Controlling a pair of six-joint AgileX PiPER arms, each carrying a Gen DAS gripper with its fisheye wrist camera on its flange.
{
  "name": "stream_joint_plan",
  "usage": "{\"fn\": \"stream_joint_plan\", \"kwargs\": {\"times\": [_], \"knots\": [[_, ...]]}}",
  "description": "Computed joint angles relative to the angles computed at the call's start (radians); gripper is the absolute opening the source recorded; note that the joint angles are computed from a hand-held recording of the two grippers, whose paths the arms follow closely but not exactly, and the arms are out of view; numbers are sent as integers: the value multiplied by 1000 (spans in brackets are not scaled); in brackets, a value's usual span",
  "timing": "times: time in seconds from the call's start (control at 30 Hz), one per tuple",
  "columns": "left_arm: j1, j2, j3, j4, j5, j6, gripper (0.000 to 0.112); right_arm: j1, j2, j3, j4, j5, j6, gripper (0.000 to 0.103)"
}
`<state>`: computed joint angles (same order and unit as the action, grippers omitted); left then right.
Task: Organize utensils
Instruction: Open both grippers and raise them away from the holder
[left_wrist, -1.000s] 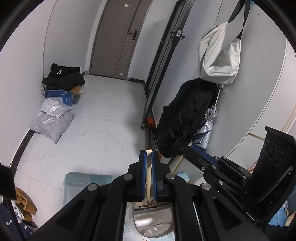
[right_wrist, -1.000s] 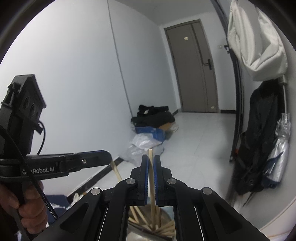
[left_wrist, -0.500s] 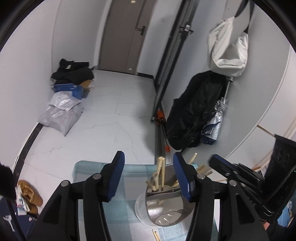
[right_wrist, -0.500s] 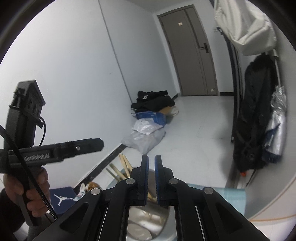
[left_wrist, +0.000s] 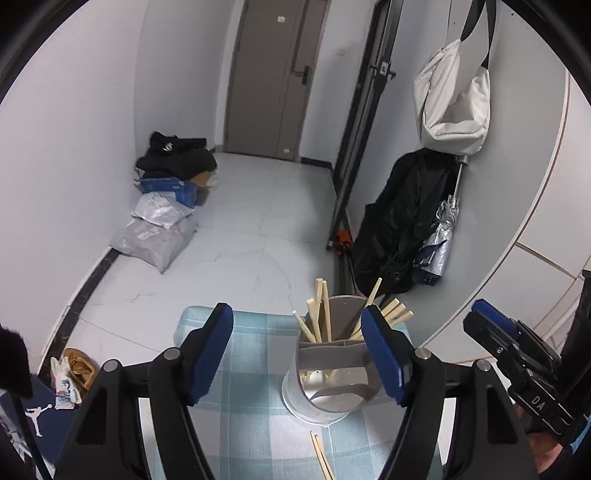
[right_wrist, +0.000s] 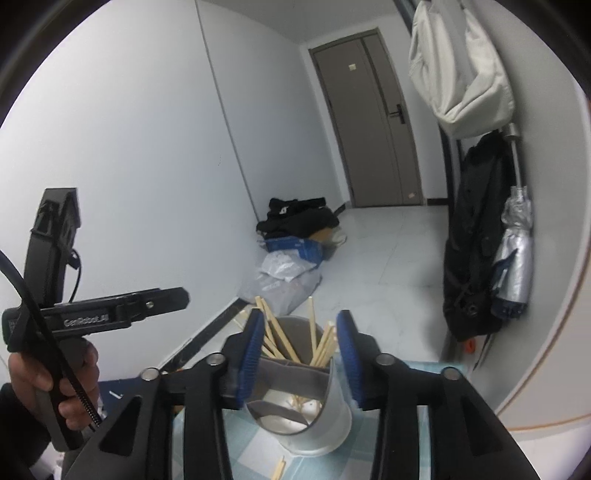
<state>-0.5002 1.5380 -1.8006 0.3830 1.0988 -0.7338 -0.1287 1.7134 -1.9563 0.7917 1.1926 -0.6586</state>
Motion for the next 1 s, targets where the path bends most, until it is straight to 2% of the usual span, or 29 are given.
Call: {"fn": "stream_joint_plan", "kwargs": {"times": [0.07, 0.1, 0.3, 0.43, 0.53, 0.67, 0.73, 1.0], "knots": [[-38, -24, 24, 51, 6, -55, 78, -12, -33, 35, 4, -6, -2, 46], [-51, -32, 33, 72, 7, -74, 80, -16, -50, 52, 2, -12, -2, 51], [-155, -76, 87, 211, 39, -180, 83, -44, -153, 156, 11, -46, -19, 69], [-214, -103, 132, 297, 49, -262, 92, -72, -207, 208, 27, -39, -39, 71], [-254, -127, 171, 348, 54, -312, 93, -87, -249, 254, 30, -49, -52, 76], [-291, -156, 225, 388, 52, -369, 97, -103, -295, 317, 36, -65, -80, 78], [-308, -171, 254, 412, 55, -412, 99, -105, -315, 350, 32, -78, -83, 83], [-369, -207, 390, 487, 67, -569, 101, -102, -379, 484, 9, -99, -120, 86]]}}
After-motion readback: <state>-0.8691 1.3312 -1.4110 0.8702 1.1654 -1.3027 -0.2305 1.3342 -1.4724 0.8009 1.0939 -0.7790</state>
